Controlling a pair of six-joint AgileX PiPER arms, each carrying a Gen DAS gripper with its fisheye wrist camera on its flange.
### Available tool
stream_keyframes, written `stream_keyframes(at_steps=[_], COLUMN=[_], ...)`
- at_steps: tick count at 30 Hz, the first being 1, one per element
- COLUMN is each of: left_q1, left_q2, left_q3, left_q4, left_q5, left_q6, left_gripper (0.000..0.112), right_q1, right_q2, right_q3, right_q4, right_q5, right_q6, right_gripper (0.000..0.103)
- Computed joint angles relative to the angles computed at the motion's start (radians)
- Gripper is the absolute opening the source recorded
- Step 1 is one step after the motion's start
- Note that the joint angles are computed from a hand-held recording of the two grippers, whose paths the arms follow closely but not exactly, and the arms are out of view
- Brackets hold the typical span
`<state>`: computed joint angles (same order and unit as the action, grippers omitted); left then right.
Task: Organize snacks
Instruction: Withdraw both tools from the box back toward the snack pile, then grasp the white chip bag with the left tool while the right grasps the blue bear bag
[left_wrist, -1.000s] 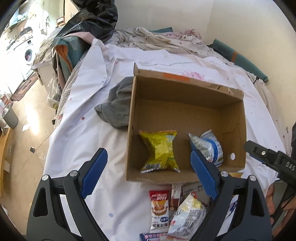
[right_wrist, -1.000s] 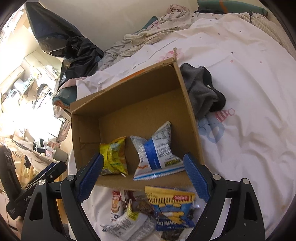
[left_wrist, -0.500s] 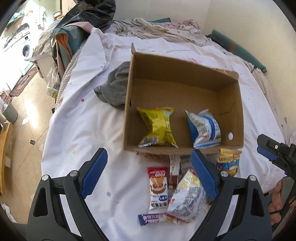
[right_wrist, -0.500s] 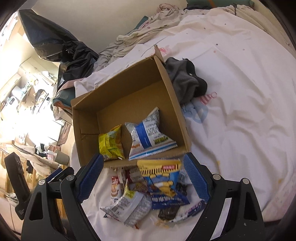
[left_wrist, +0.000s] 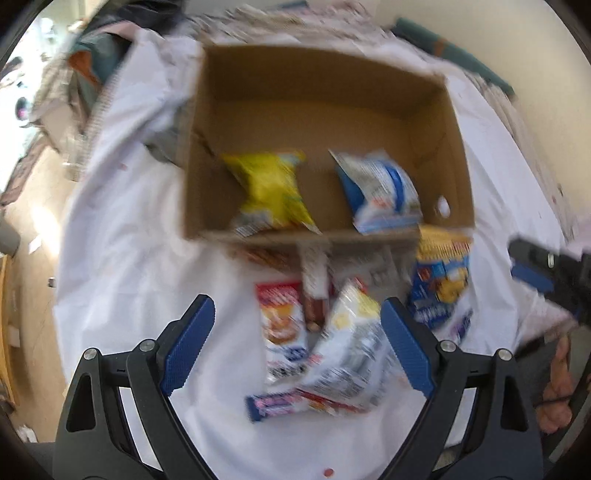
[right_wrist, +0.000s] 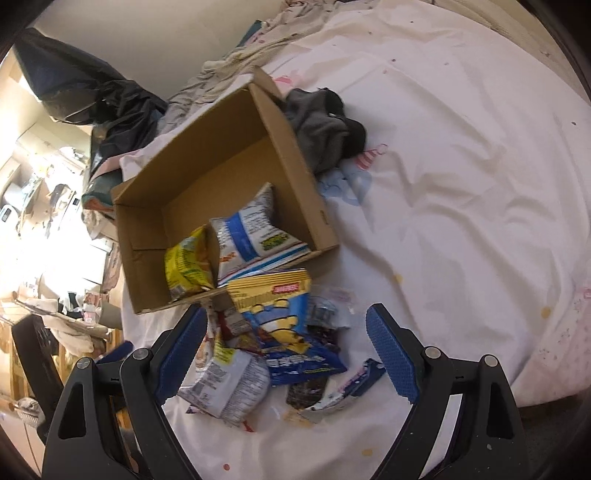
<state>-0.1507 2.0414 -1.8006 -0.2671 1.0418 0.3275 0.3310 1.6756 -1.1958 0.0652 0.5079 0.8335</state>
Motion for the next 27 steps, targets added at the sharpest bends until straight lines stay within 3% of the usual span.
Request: stream_keyframes(at_steps=[6,12,15,22,27], left_q1=[-0.103,-0.171,-0.169,-0.175,-0.126], left_q2=[0.073,0.093,0.091,0.05,0.006], left_q3=[0.004,0.049,0.059,0.112,0.08], left_q4=[0.028,0.149,0.139,0.138,0.074], left_q5=[0.06,0.029,0.034,0.018,0.114], left_q6=[0.074,0.08,0.084,0.112,0.136], left_gripper=[0.089,0.083,0.083,0.046,0.035], right_q1=[-0.007,-0.009,-0.012,-0.003,-0.003], right_q2=[0.009,0.029,0.039,0.058,0.062], right_q3=[0.001,-0.017,-0.024,-0.048,-0.05], right_q4=[-0.007,-0.009,0.001,-0.013,-0.005], right_q5=[0.016,0.031,0.031,0.043,0.043], right_q6=[0.002,-0.01,-0.017,-0.011,-0.007], right_gripper=[0.09,0.09,0.09,0.09,0.09])
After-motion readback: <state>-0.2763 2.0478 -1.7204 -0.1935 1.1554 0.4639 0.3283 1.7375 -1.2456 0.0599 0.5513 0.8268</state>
